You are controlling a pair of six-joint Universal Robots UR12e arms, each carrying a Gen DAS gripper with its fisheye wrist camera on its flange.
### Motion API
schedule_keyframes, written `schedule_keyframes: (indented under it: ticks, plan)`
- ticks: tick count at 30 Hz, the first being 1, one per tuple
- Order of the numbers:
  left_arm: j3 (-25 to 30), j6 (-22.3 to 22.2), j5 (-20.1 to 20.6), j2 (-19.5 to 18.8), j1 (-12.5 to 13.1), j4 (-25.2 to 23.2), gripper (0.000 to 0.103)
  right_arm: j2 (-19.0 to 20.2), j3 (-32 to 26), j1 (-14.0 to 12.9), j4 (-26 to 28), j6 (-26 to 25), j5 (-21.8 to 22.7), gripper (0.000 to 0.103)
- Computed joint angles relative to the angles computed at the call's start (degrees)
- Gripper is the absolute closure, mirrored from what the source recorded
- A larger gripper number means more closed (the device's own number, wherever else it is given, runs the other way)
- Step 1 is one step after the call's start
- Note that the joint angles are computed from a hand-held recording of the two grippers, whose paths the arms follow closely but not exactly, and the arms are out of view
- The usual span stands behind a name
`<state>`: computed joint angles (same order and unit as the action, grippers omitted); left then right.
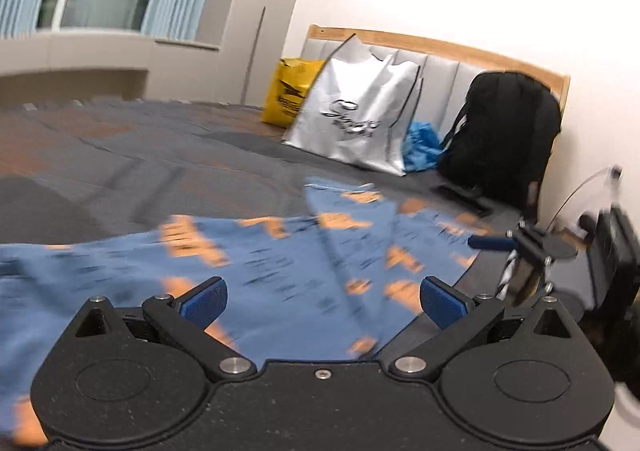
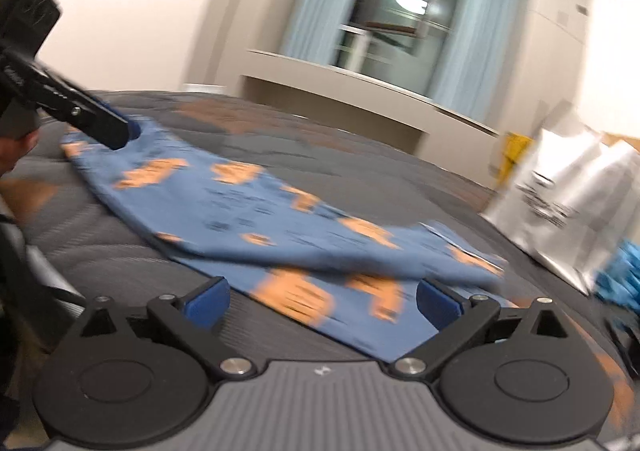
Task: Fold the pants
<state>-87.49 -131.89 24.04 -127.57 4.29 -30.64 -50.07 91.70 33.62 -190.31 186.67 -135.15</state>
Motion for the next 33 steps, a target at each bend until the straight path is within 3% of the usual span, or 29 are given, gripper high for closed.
schedule_keyframes:
  ticks: [3,5,8,10,15,18,20,23,26,30,32,33]
  plan:
    - [2.31,-1.56,-2.11,-1.62,-2.44,-3.31,0.001,-1.5,2.48,-0.82,-0.23,3.92,-3.75,0.0]
    - [4.28,-4.21,-1.84,-2.84,-4.02,-6.01,0.001,-3.13,4.31,-2.05,0.45,7.21,-3.84,0.0]
    - [7.58,-5.87,-2.44,-4.19,-5.46,-16.26,0.002,-6.1,6.06,-4.98,3.38,12.66,0.65,0.0]
    - [8.76,-7.47,-3.1,-4.98,-5.89,-18.93,0.008,-7.59,6.52,-7.11,5.14,15.45,5.14,0.0]
    - [9.69,-13.74,-2.68,-6.31,-6.19,-15.76,0.025,-8.3,3.89,-12.34,9.12,20.16,17.9,0.0]
    - [9.53,-16.2,-1.51,-6.61,-6.3,-12.59,0.044,-7.15,-0.82,-14.76,16.66,21.53,24.85,0.001]
    - [9.24,-17.73,0.12,-6.69,-6.51,-9.78,0.05,-5.69,-5.03,-15.49,23.13,23.3,25.8,0.01]
    - [9.32,-20.08,1.11,-6.71,-6.71,-7.07,0.049,-2.94,-10.9,-16.44,29.75,24.16,27.03,0.017]
    - [11.01,-21.01,2.65,-7.01,-7.5,-9.01,0.047,-0.07,-16.61,-16.81,37.47,25.4,25.95,0.021]
    - [12.61,-18.47,3.64,-7.28,-8.09,-13.71,0.048,2.47,-21.42,-17.11,46.44,27.15,25.01,0.04]
    - [12.42,-17.27,4.26,-7.1,-8.16,-13.52,0.054,2.88,-21.32,-16.82,45.74,26.51,23.66,0.051]
    - [12.47,-16.79,4.75,-7.03,-8.24,-13.87,0.067,2.88,-21.23,-16.58,45.59,26.11,22.56,0.084]
